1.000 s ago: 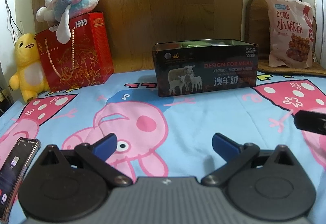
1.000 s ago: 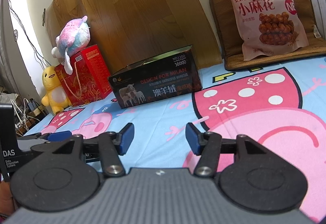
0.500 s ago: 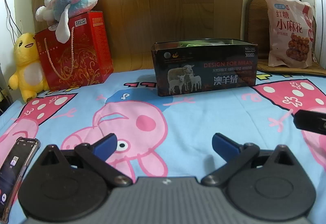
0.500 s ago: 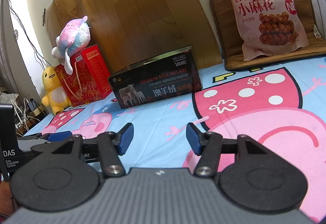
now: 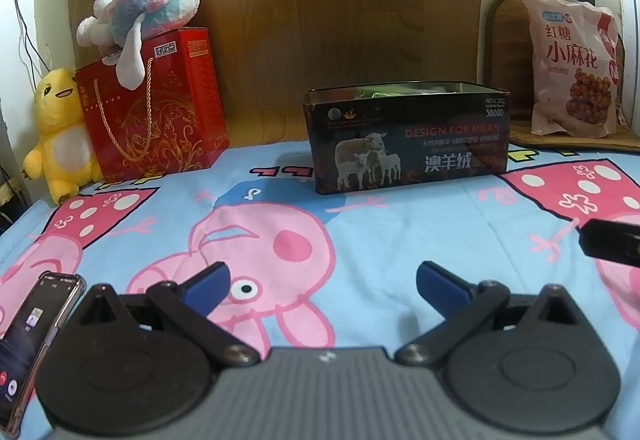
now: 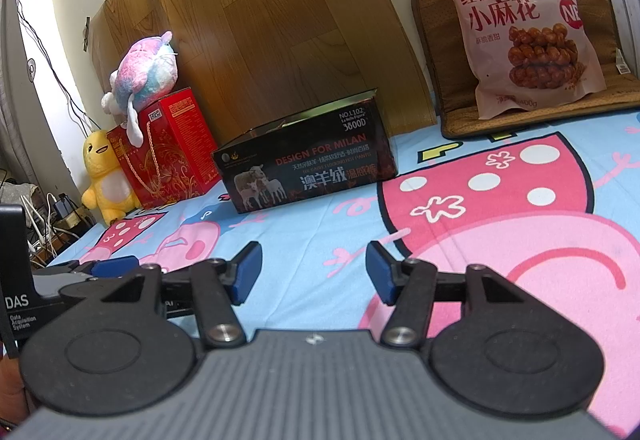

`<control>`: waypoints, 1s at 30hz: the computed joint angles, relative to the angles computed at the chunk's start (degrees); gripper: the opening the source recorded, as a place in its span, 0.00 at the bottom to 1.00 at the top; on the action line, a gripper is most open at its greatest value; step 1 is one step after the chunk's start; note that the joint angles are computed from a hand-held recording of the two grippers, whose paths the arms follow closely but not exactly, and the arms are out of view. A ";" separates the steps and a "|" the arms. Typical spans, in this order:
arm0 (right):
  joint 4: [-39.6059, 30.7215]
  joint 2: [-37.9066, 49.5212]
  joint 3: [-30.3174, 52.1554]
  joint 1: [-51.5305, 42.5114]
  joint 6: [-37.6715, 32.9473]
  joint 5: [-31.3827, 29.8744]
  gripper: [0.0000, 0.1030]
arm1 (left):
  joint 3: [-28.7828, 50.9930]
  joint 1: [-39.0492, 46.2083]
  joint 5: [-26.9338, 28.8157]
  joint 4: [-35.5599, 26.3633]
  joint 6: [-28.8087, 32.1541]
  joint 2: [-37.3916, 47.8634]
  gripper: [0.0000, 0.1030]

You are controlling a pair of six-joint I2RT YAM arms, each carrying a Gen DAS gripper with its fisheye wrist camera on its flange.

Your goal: Organize snacks

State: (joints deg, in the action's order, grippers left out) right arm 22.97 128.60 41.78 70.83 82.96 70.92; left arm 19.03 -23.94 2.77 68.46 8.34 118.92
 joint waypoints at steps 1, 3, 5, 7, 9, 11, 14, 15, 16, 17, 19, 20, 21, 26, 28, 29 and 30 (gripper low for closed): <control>-0.26 0.02 0.08 0.07 0.22 0.05 0.58 | 0.00 0.02 -0.11 0.08 0.00 0.04 1.00; -0.31 0.02 0.13 0.05 0.23 0.06 0.58 | -0.07 -0.15 -0.59 0.22 -0.14 0.10 1.00; -0.60 0.03 0.20 0.10 0.47 0.09 0.58 | 0.06 0.02 -0.67 0.11 -0.04 0.09 1.00; -0.52 0.04 0.16 0.11 0.45 0.10 0.58 | 0.05 -0.03 -1.05 0.37 -0.04 0.18 1.00; -0.44 0.04 0.16 0.08 0.36 0.11 0.58 | -0.08 -0.16 -1.57 0.80 -0.12 0.30 1.00; -0.47 0.04 0.13 0.10 0.41 0.11 0.58 | -0.03 -0.26 -1.95 0.84 -0.13 0.34 1.00; -0.46 0.05 0.14 0.09 0.41 0.12 0.58 | 0.05 -0.30 -2.23 0.68 -0.06 0.33 1.00; -0.46 0.05 0.14 0.09 0.41 0.12 0.58 | 0.12 -0.30 -2.34 0.48 -0.02 0.29 1.00; -0.64 0.06 0.17 0.13 0.58 0.15 0.58 | 0.23 -0.26 -2.37 0.24 0.07 0.23 1.00; -0.54 0.06 0.17 0.10 0.49 0.15 0.58 | 0.25 -0.29 -2.49 0.17 0.06 0.20 1.00; -0.48 0.06 0.11 0.12 0.49 0.13 0.58 | 0.22 -0.35 -2.69 0.23 0.04 0.22 1.00; -0.28 0.07 0.08 0.07 0.32 0.11 0.58 | 0.23 -0.35 -2.74 0.25 0.07 0.24 1.00; -0.46 0.07 0.09 0.12 0.48 0.13 0.58 | 0.19 -0.39 -2.81 0.38 0.07 0.28 1.00; -0.46 0.09 0.12 0.11 0.49 0.14 0.58 | -0.13 -0.43 -2.85 1.48 0.26 0.59 1.00; -0.45 0.08 0.09 0.13 0.50 0.15 0.58 | -0.20 -0.48 -2.96 1.70 0.29 0.64 1.00; -0.28 0.09 0.07 0.07 0.36 0.14 0.58 | -0.13 -0.43 -2.86 1.59 0.36 0.61 1.00; -0.25 0.08 0.01 0.10 0.38 0.13 0.58 | -0.07 -0.44 -2.86 1.28 0.38 0.50 1.00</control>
